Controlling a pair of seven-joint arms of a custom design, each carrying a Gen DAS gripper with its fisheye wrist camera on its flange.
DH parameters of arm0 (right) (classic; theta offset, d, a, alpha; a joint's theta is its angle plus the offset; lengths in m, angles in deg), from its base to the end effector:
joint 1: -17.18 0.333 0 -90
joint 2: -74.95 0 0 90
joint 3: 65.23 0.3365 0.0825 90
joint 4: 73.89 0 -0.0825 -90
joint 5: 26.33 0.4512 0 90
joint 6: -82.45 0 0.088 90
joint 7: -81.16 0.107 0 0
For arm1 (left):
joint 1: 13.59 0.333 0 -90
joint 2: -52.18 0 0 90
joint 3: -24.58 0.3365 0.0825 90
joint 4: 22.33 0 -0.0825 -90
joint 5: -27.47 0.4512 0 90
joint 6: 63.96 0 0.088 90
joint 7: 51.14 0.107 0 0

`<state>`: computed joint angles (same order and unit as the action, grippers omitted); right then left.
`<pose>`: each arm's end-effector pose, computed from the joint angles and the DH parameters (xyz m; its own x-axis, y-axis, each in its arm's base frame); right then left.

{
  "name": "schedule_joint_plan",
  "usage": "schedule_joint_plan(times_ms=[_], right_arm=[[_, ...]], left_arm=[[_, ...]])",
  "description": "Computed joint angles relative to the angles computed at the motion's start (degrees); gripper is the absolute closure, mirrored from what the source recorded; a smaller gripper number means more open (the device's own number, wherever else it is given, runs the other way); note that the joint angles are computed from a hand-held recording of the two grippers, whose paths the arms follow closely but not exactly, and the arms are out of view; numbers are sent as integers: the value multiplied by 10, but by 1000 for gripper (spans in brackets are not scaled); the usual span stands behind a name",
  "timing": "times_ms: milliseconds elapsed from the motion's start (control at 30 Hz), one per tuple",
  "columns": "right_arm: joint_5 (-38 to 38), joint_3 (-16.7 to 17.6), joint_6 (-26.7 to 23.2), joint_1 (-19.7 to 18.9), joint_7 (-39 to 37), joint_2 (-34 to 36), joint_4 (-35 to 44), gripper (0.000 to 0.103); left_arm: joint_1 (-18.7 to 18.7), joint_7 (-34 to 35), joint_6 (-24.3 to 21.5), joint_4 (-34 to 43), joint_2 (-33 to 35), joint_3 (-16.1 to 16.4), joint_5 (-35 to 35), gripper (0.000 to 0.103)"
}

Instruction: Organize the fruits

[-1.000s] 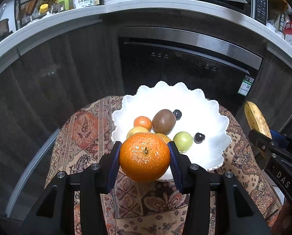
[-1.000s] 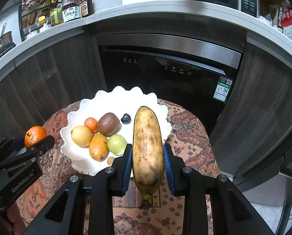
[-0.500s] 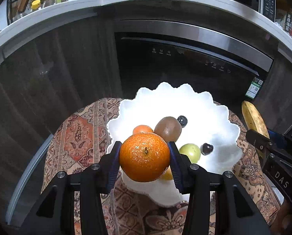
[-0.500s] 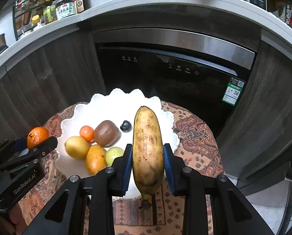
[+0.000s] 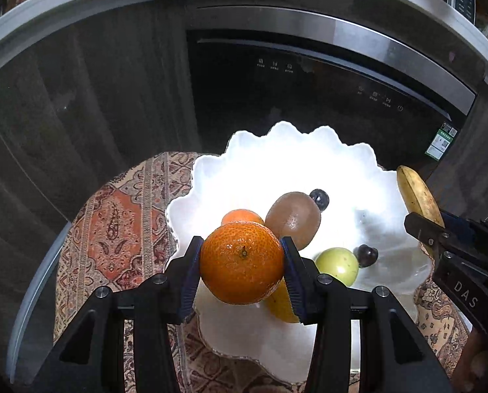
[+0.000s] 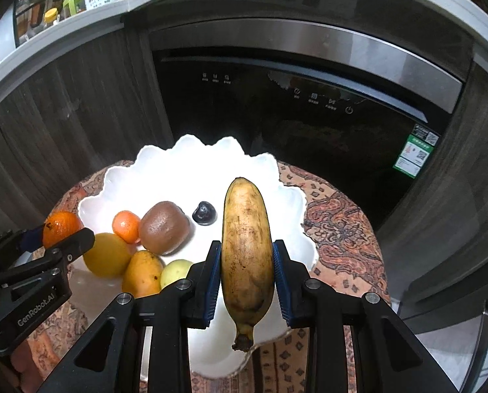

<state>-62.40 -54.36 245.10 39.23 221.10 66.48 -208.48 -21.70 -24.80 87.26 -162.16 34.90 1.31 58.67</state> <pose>0.4643 0.3391 0.4346 0.2553 -0.9668 -0.0091 -0.7304 -0.1867 -0.6570 0.4463 -0.2919 0.4362 0.1182 -0.9924 0.0333 -0.7880 -0.1141 -0.6051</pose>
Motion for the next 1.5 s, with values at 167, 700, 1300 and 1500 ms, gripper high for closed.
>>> schedule_joint_plan(times_ms=[167,700,1300,1500], right_arm=[[10,-4,0,3,-17,16,10,71],[-86,14,-43,-10,90,-36,-5,25],[-28,56,-59,-5,82,-198,-90,24],[-6,69,-63,-2,85,-252,-122,20]], left_arm=[[-3,13,2,3,11,6,-6,57],[-3,-33,-49,-2,-41,-15,32,11],[-21,-15,-92,-75,-229,-62,-49,10],[-32,-1,-127,-86,-279,-78,-83,8]])
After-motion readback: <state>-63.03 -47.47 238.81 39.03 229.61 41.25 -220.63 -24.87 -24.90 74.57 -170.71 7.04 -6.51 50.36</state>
